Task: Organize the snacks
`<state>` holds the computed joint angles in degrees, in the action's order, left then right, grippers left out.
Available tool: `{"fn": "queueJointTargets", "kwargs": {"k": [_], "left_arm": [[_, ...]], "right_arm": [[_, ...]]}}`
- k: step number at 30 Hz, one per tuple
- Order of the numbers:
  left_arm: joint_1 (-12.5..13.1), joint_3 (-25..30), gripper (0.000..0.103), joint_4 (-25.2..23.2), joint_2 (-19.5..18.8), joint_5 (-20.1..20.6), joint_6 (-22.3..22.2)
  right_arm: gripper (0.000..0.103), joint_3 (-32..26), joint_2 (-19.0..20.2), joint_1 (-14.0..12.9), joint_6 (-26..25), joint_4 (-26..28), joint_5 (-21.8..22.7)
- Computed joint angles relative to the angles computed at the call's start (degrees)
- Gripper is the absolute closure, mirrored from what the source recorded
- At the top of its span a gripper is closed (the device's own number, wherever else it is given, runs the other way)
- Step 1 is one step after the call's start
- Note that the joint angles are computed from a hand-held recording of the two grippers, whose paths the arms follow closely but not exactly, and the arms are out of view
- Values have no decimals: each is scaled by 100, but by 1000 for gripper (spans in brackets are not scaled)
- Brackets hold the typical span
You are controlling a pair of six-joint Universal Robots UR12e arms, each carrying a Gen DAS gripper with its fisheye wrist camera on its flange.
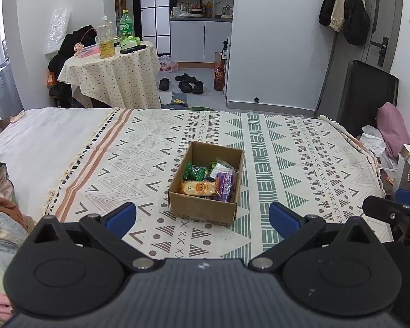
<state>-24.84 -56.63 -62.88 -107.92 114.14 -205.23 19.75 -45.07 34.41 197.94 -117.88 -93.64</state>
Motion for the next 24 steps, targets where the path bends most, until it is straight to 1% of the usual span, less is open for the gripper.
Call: {"fn": "queueJointTargets", "kwargs": {"k": [11, 24], "left_arm": [[-28, 34, 0, 26, -11, 48, 66], [-63, 60, 0, 46, -29, 15, 93]], "right_arm": [[0, -40, 9, 1, -19, 3, 17], [0, 21, -32, -1, -55, -82, -33]]}}
